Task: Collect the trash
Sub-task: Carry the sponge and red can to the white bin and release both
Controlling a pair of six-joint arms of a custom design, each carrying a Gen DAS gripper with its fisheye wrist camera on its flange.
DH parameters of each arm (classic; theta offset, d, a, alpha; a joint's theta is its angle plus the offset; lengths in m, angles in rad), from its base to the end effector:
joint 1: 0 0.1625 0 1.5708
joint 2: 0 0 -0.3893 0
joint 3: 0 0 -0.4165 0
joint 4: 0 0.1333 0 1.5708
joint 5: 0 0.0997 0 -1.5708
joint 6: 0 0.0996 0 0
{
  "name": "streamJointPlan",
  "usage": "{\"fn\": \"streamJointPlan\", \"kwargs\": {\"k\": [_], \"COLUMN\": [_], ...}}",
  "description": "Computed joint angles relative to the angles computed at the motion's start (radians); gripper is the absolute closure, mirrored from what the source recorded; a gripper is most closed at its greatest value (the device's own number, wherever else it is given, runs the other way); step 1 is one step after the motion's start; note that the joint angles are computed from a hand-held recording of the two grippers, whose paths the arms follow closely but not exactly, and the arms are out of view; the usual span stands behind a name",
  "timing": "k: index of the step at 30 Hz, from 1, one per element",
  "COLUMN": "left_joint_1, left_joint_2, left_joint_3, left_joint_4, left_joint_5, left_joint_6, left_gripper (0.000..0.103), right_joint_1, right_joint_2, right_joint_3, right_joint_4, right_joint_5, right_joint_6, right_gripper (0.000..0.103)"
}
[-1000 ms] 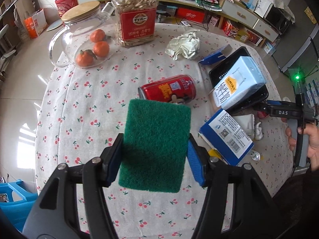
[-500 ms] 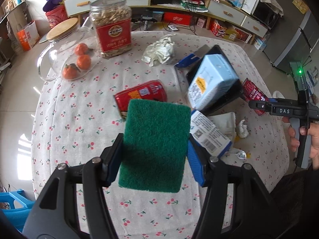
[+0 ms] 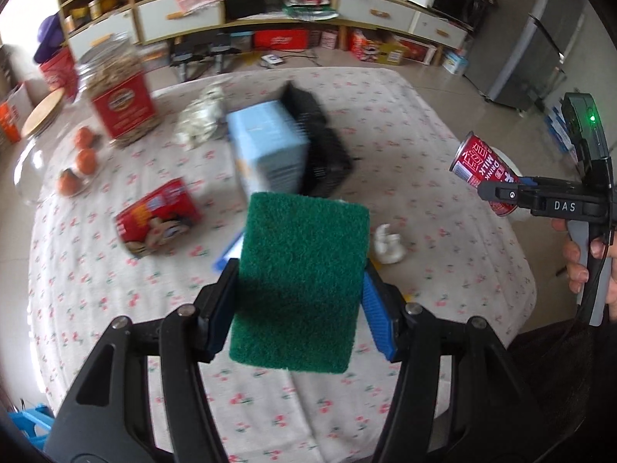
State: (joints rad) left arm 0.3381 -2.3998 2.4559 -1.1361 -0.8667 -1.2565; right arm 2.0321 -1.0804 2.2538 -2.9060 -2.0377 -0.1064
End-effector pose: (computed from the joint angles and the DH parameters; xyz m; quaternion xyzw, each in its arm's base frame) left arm -0.1051 -0.2466 0.2882 0.0729 0.9115 -0.2438 0.3232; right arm 0.2828 -0.3701 0.0502 0.2536 -0.9361 0.1181 0.2131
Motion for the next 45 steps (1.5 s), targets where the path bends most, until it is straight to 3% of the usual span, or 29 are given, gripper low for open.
{"fn": "streamJointPlan", "kwargs": {"k": [7, 11, 19, 25, 31, 37, 39, 41, 45], "left_joint_1": [0.029, 0.067, 0.122, 0.172, 0.215, 0.248, 0.256, 0.255, 0.236], "left_joint_2": [0.178, 0.323, 0.712, 0.988, 1.206, 1.354, 1.378, 1.382, 1.342], "left_joint_3": [0.023, 0.031, -0.013, -0.105, -0.225, -0.318, -0.326, -0.326, -0.296], "left_joint_4": [-0.265, -0.487, -0.958, -1.208, -1.355, -1.476, -1.529, -1.54, -1.525], "left_joint_5": [0.003, -0.018, -0.077, -0.106, -0.137, -0.179, -0.198, -0.189, -0.176], "left_joint_6": [0.156, 0.268, 0.488, 0.632, 0.733, 0.799, 0.822, 0.81, 0.794], "left_gripper": [0.042, 0.042, 0.042, 0.042, 0.042, 0.042, 0.036, 0.024, 0.022], "right_joint_1": [-0.08, -0.134, -0.275, -0.39, -0.478, -0.537, -0.552, -0.555, -0.56], "right_joint_2": [-0.214, -0.332, -0.545, -0.651, -0.67, -0.688, -0.695, -0.693, -0.679], "right_joint_3": [0.128, 0.184, 0.267, 0.299, 0.29, 0.277, 0.272, 0.273, 0.27], "right_joint_4": [-0.029, -0.038, -0.042, -0.052, -0.062, -0.057, -0.049, -0.052, -0.06], "right_joint_5": [-0.019, -0.019, -0.012, 0.023, 0.04, 0.073, 0.082, 0.079, 0.081], "right_joint_6": [-0.001, -0.01, -0.045, -0.08, -0.095, -0.097, -0.098, -0.092, -0.078], "right_gripper": [0.034, 0.034, 0.034, 0.034, 0.034, 0.034, 0.034, 0.034, 0.034]}}
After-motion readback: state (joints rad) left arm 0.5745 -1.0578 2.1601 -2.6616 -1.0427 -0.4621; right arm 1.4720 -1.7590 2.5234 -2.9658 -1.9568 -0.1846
